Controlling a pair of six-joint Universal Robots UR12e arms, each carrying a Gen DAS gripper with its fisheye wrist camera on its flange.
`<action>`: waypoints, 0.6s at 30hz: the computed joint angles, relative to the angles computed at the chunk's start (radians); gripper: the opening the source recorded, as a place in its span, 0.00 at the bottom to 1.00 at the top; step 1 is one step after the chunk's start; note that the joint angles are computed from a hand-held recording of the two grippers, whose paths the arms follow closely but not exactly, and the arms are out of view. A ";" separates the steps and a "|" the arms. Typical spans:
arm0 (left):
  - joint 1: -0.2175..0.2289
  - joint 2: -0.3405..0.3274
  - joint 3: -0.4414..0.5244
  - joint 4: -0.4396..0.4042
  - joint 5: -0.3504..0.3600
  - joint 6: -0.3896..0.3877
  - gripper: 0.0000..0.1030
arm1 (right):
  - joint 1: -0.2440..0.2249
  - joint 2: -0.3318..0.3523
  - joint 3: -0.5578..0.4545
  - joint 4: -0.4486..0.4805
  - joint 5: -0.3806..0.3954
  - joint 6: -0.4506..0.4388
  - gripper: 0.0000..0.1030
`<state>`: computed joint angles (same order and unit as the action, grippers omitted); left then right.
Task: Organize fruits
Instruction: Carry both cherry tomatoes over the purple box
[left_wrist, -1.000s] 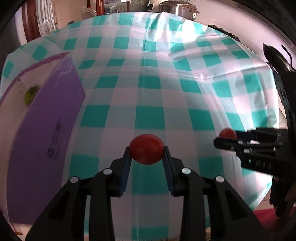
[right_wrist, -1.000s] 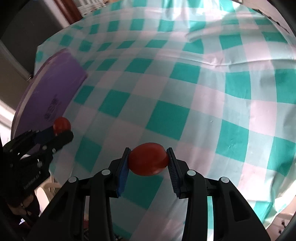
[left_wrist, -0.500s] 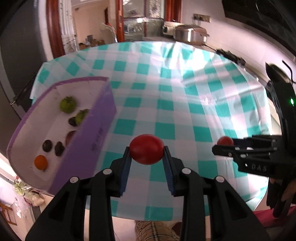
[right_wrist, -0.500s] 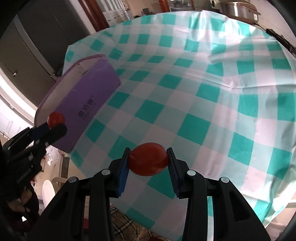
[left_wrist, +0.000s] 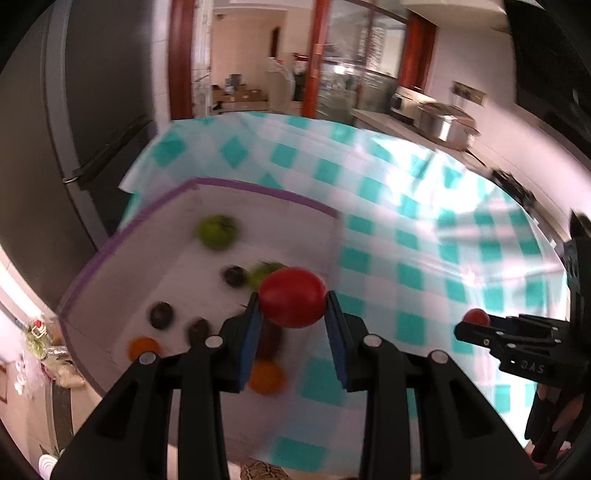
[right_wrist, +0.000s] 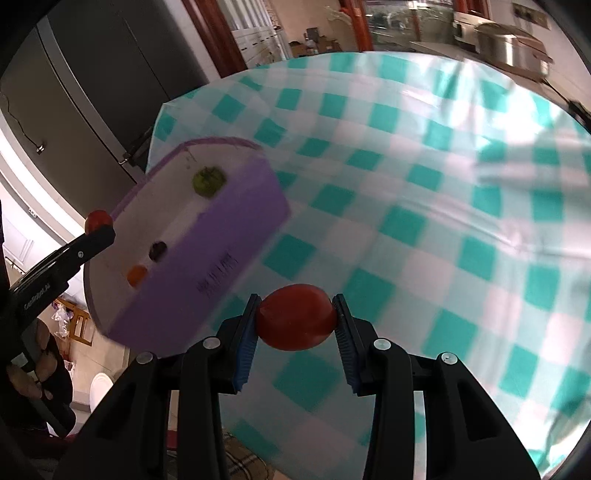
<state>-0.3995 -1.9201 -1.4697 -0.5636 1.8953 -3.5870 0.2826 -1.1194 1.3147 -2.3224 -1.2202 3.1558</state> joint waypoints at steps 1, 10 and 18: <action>0.025 0.006 -0.003 0.000 -0.009 -0.004 0.34 | 0.009 0.017 -0.029 0.009 0.001 0.006 0.38; 0.168 -0.007 0.029 -0.126 -0.167 0.037 0.34 | 0.086 0.215 -0.367 0.119 0.061 0.109 0.38; 0.221 -0.088 0.127 -0.325 -0.286 0.144 0.34 | 0.156 0.455 -0.810 0.468 -0.075 0.106 0.38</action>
